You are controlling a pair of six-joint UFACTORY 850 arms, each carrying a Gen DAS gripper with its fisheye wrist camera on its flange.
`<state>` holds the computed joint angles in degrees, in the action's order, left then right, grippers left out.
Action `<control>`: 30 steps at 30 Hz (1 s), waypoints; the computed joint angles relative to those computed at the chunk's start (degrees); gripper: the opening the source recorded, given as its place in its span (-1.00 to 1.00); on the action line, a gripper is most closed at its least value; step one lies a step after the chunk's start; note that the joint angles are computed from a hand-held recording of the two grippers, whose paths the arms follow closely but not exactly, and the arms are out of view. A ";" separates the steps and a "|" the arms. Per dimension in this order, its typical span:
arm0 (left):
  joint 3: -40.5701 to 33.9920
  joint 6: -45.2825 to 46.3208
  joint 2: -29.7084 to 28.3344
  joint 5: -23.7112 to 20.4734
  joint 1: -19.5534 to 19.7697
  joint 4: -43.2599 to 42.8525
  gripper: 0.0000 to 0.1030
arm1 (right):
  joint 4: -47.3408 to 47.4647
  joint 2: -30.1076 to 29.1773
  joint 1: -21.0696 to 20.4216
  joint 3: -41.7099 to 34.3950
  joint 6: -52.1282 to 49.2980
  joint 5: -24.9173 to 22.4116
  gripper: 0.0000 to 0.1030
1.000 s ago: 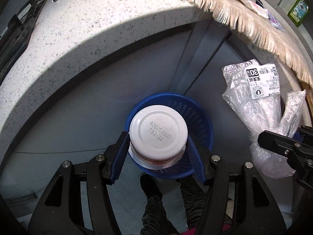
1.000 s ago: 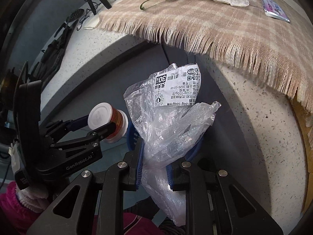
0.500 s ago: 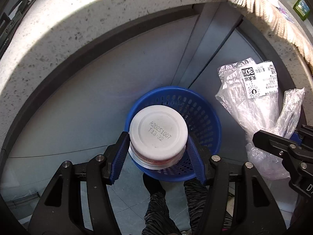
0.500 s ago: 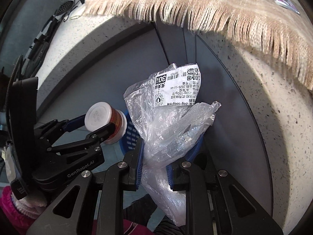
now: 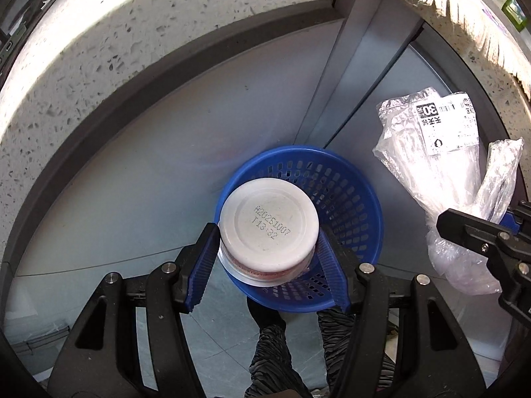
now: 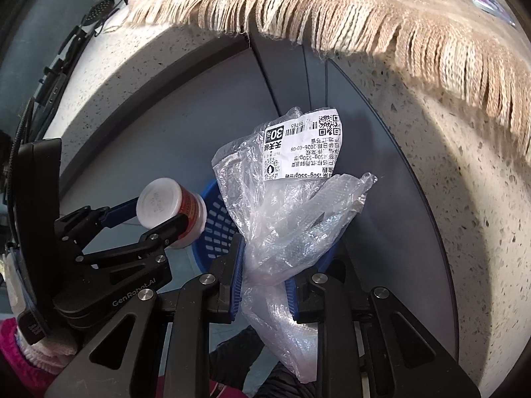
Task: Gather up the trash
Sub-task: 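Open the left tool to drop the jar while the right tool releases the bag into the basket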
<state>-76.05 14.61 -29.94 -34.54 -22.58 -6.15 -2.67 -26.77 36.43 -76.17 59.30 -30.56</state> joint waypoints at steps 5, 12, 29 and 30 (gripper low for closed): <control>-0.54 -0.10 -0.17 -0.55 0.13 0.53 0.20 | 0.24 1.56 -0.16 1.85 -1.03 0.17 -0.43; -0.60 -1.00 -0.28 -0.44 -0.15 1.28 0.24 | 0.21 1.42 -0.12 0.96 -1.45 -0.21 -0.28; 0.10 2.02 2.84 0.11 0.79 -1.38 0.25 | -2.36 8.13 0.30 5.05 0.76 1.58 -0.28; 0.08 2.21 3.20 0.21 0.80 -1.54 0.25 | -2.57 8.71 0.27 5.47 0.92 1.78 -0.28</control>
<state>-75.97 16.83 -26.74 -34.33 -21.78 -7.69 -5.25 -18.06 36.69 -70.71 60.23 -28.78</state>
